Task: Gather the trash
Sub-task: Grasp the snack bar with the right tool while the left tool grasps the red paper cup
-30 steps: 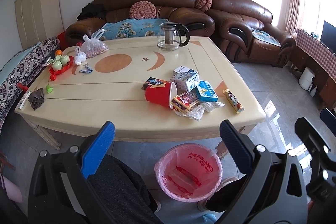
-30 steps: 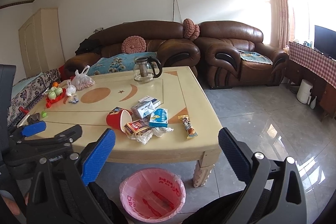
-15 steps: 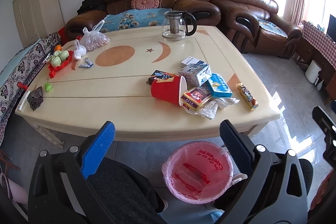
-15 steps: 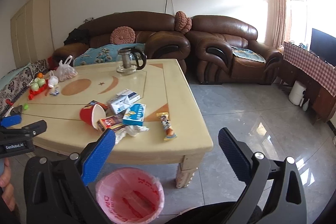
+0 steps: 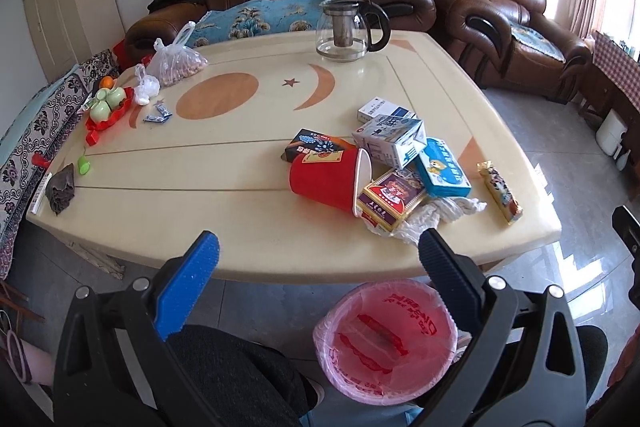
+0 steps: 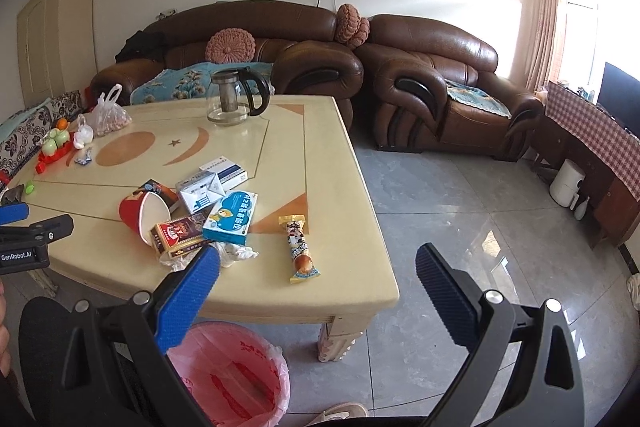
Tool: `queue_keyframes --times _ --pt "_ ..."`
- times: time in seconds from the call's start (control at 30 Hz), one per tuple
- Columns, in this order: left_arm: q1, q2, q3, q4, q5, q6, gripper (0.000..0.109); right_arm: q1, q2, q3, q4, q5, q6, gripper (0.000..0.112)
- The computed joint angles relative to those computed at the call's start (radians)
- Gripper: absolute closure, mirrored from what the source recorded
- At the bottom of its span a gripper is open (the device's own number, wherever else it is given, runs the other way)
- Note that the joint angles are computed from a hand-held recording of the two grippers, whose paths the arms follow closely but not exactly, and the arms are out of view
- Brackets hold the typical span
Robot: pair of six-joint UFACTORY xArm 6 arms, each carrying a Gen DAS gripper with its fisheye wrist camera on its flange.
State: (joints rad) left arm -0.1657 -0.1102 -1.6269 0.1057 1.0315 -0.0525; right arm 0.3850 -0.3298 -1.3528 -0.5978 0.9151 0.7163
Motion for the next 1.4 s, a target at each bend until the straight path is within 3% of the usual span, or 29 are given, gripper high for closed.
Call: queue_keyframes --times 0.47,1.13,1.4 --pt "-0.02 0.215 -0.186 0.099 0.054 -0.042 0.011 -0.103 0.128 -0.028 0.114 -0.092 -0.102 0.016" --pt "-0.033 0.491 -0.46 0.152 0.159 -0.068 0.011 -0.16 0.368 -0.155 0.22 -0.107 -0.238 0.016" --pt "-0.026 0.562 -0.53 0.183 0.163 -0.08 0.011 -0.179 0.465 -0.206 0.272 -0.125 -0.315 0.016"
